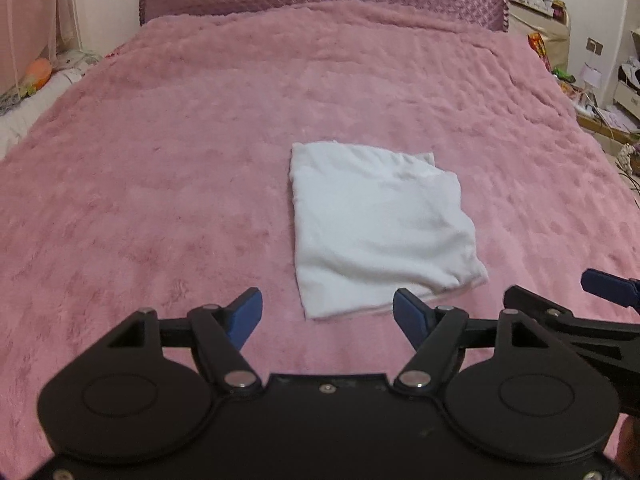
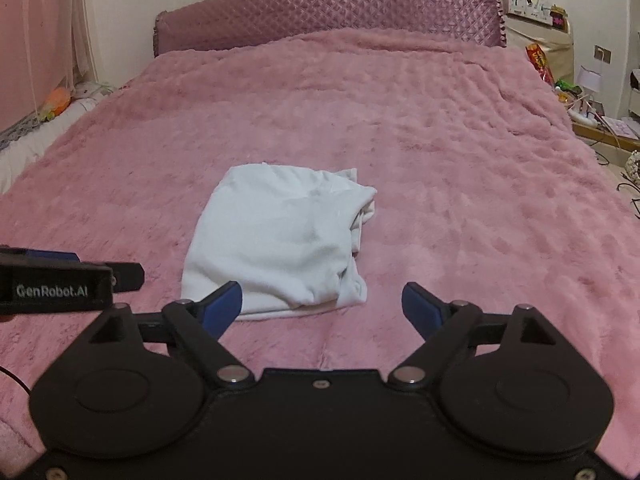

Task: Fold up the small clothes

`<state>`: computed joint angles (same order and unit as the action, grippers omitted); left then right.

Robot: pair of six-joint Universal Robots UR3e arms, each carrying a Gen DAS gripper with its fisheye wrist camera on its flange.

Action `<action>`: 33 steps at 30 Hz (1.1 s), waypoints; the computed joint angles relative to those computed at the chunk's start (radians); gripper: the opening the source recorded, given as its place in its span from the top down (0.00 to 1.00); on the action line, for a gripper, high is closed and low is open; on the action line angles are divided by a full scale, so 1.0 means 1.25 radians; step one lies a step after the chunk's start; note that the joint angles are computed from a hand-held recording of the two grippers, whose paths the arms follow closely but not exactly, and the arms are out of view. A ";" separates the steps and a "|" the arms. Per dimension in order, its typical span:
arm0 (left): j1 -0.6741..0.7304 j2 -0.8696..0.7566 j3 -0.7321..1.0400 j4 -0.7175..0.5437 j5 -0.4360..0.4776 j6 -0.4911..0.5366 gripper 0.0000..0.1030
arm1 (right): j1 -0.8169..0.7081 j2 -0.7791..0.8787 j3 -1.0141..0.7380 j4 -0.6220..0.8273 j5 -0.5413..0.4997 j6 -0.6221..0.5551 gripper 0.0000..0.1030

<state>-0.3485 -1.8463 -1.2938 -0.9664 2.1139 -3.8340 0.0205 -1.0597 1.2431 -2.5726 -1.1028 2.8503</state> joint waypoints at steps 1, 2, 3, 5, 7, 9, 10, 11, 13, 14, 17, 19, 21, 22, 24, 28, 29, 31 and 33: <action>0.001 0.008 -0.010 0.003 -0.009 -0.003 0.26 | 0.000 -0.005 0.000 0.015 -0.004 -0.006 0.14; 0.001 0.016 -0.020 0.003 -0.019 -0.011 0.26 | 0.003 -0.010 -0.001 0.032 -0.012 -0.012 0.14; 0.003 0.026 -0.033 0.004 -0.028 -0.015 0.26 | 0.005 -0.017 0.000 0.046 -0.019 -0.016 0.14; -0.004 0.032 -0.036 -0.016 -0.024 -0.034 0.26 | 0.012 -0.021 -0.003 0.068 -0.030 -0.018 0.14; -0.013 0.023 -0.017 -0.057 -0.006 -0.046 0.26 | 0.018 -0.029 0.004 0.075 -0.040 -0.018 0.14; -0.021 0.018 -0.007 -0.083 0.007 -0.055 0.26 | 0.026 -0.031 0.002 0.079 -0.054 -0.018 0.14; -0.024 0.022 -0.014 -0.084 0.009 -0.061 0.26 | 0.029 -0.031 0.002 0.079 -0.056 -0.018 0.14; -0.021 0.026 -0.020 -0.081 0.005 -0.062 0.25 | 0.030 -0.031 0.002 0.081 -0.058 -0.018 0.14; -0.016 0.031 -0.026 -0.080 -0.001 -0.065 0.25 | 0.034 -0.030 -0.004 0.090 -0.062 -0.017 0.14; -0.015 0.031 -0.025 -0.082 -0.003 -0.064 0.25 | 0.036 -0.029 -0.008 0.094 -0.065 -0.016 0.14; -0.015 0.031 -0.011 -0.103 -0.003 -0.064 0.25 | 0.041 -0.026 -0.022 0.108 -0.077 -0.013 0.14; -0.011 0.034 -0.006 -0.107 -0.011 -0.064 0.25 | 0.043 -0.027 -0.028 0.111 -0.082 -0.007 0.14; -0.006 0.036 -0.006 -0.104 -0.022 -0.067 0.25 | 0.042 -0.026 -0.034 0.116 -0.082 -0.002 0.14; -0.005 0.039 -0.007 -0.105 -0.025 -0.069 0.25 | 0.042 -0.025 -0.036 0.118 -0.081 0.000 0.14; -0.002 0.035 -0.002 -0.108 -0.028 -0.068 0.25 | 0.044 -0.022 -0.041 0.121 -0.083 0.000 0.14; -0.001 0.031 0.009 -0.121 -0.027 -0.067 0.25 | 0.043 -0.022 -0.044 0.124 -0.084 -0.001 0.14; 0.001 0.032 0.008 -0.120 -0.029 -0.065 0.25 | 0.043 -0.022 -0.044 0.124 -0.083 -0.001 0.14; -0.001 0.031 0.009 -0.116 -0.029 -0.065 0.25 | 0.043 -0.020 -0.046 0.123 -0.083 0.000 0.14; -0.003 0.028 0.011 -0.112 -0.026 -0.063 0.24 | 0.046 -0.016 -0.051 0.121 -0.088 0.005 0.14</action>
